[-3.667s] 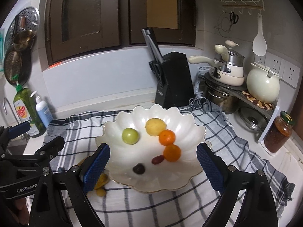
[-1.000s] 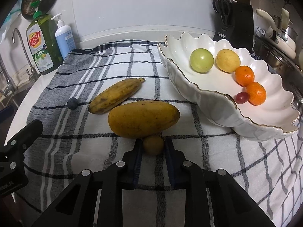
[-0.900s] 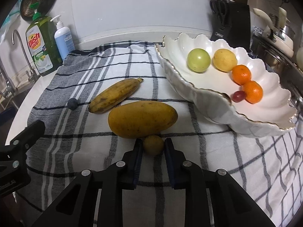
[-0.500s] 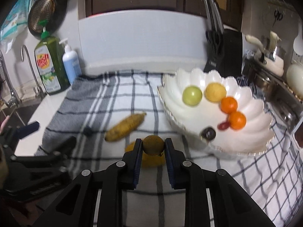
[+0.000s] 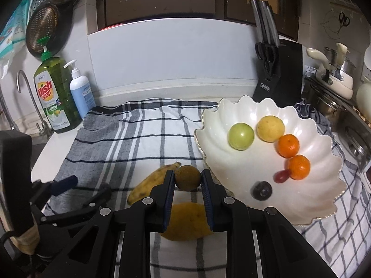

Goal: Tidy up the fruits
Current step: 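Grasp the blueberry with the left tool while the right tool holds its fruit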

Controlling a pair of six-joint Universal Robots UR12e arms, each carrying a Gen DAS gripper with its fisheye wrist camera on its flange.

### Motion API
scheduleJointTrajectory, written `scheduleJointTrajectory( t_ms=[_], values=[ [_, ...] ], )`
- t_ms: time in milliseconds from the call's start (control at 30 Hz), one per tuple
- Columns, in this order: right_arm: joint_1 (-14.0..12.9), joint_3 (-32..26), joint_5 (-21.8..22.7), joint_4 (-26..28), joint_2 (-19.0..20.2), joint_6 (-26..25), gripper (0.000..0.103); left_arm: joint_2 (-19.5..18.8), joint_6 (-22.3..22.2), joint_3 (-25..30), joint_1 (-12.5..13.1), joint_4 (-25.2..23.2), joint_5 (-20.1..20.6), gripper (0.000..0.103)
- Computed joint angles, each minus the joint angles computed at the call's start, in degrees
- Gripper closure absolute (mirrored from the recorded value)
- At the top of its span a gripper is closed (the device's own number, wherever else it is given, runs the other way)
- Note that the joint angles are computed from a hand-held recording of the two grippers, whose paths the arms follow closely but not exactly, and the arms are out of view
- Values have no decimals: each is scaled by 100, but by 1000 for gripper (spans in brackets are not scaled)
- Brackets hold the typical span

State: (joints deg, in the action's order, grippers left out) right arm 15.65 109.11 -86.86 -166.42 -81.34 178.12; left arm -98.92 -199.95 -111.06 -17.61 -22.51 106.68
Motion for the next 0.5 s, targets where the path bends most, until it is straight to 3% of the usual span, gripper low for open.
scheduleJointTrajectory(
  t_ms=[500],
  values=[
    [7, -115, 36, 173, 135, -6, 78, -178, 317, 92, 85, -41, -363, 69]
  ],
)
